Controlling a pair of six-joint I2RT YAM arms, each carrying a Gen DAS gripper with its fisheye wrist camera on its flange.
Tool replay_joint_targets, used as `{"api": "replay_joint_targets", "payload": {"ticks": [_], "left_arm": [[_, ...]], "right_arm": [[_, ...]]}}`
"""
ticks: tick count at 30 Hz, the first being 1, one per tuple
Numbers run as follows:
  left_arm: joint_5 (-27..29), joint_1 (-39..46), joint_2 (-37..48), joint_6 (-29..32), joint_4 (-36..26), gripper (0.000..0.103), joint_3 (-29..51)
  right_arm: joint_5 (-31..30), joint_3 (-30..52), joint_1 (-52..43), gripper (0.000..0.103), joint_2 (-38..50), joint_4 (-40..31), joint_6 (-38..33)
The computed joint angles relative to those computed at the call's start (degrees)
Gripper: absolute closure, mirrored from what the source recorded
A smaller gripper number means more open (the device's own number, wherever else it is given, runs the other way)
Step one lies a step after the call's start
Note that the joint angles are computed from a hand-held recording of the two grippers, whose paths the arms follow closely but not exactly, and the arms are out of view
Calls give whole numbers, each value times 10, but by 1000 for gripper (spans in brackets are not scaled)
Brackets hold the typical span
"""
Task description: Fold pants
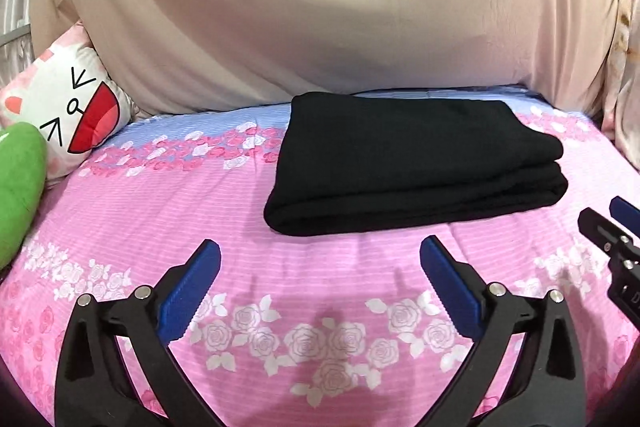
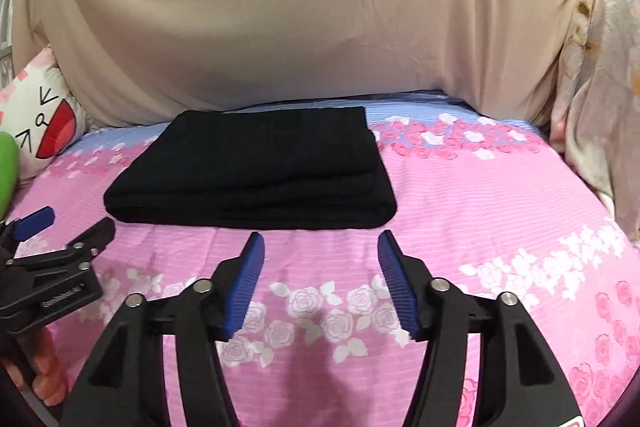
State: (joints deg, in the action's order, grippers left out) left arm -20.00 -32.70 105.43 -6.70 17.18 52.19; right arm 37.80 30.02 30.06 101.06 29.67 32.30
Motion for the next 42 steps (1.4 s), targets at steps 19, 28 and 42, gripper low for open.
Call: {"api": "replay_joint_targets", "payload": {"ticks": [19,28,42], "left_arm": [[-10,-7,11,-4,-22,5,14],[-21,-17,8,6,-13,5,9],[-2,-3,12,-10,-34,5,20]], "right_arm": [[-12,16,-16,42,12,-41,39],[33,66,4,42,29,-128,79],[39,87,19,42,41,-134,66]]}}
